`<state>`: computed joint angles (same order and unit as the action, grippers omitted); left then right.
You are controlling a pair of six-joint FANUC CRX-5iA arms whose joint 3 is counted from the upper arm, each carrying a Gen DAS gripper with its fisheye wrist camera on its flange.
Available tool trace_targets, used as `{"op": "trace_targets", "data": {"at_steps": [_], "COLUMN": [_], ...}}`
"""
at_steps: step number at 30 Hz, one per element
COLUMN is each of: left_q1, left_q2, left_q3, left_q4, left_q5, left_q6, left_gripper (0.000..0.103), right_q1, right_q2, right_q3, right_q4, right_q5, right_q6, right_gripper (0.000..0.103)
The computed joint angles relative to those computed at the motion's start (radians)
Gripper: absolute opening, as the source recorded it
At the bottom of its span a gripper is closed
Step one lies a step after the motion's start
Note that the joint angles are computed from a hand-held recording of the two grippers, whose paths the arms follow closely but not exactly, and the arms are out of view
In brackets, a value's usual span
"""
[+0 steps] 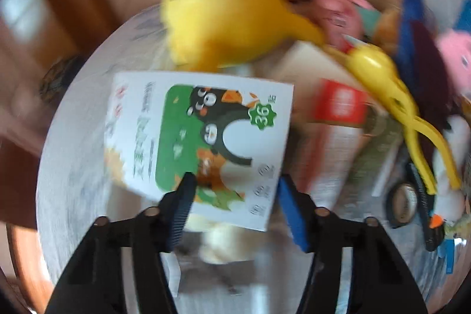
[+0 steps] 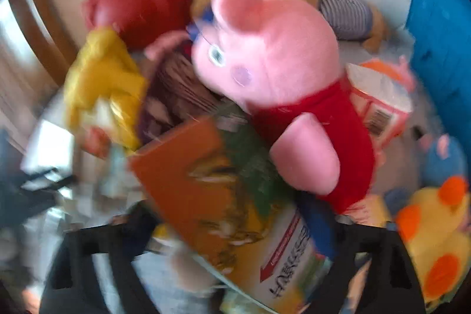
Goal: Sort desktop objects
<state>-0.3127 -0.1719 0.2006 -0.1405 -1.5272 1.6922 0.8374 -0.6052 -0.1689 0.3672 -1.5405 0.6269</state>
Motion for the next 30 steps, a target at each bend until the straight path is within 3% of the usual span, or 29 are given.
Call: {"op": "trace_targets", "data": {"at_steps": [7,9,10,11,12,14,18,25,30], "left_q1": [0.253,0.312,0.343,0.361,0.375,0.400,0.454,0.467,0.466], "left_q2": [-0.113,-0.141,-0.154,-0.161,-0.171,-0.185,-0.178,-0.122,-0.105], "left_q3": [-0.100,-0.120,-0.130,-0.132,-0.137,-0.147,-0.165,-0.164,-0.162], "left_q4": [0.038,0.068,0.084,0.094,0.102,0.123,0.168,0.201,0.176], "left_q5": [-0.050,-0.049,-0.050,-0.048,-0.041,-0.029,-0.020,-0.008,0.007], "left_q6": [-0.062,-0.077,-0.085,-0.093,-0.105,-0.123,-0.120,-0.067,-0.048], "left_gripper": [0.047,0.047,0.049,0.058,0.068,0.072,0.072,0.072,0.072], "right_q1": [0.137,0.187,0.210,0.224,0.237,0.254,0.253,0.253,0.185], "right_q2": [0.011,0.032,0.049,0.063,0.077,0.102,0.159,0.221,0.323], "right_q3": [0.052,0.062,0.069,0.074,0.080,0.093,0.122,0.126,0.214], "right_q4": [-0.018,0.012,0.043,0.059,0.075,0.092,0.041,-0.044,-0.152], "right_q5": [0.093,0.113,0.113,0.121,0.128,0.130,0.127,0.165,0.231], "right_q6": [-0.012,-0.025,-0.042,-0.058,-0.073,-0.099,-0.118,-0.111,0.083], "right_gripper": [0.079,0.085,0.089,0.094,0.094,0.093,0.050,0.046,0.022]}}
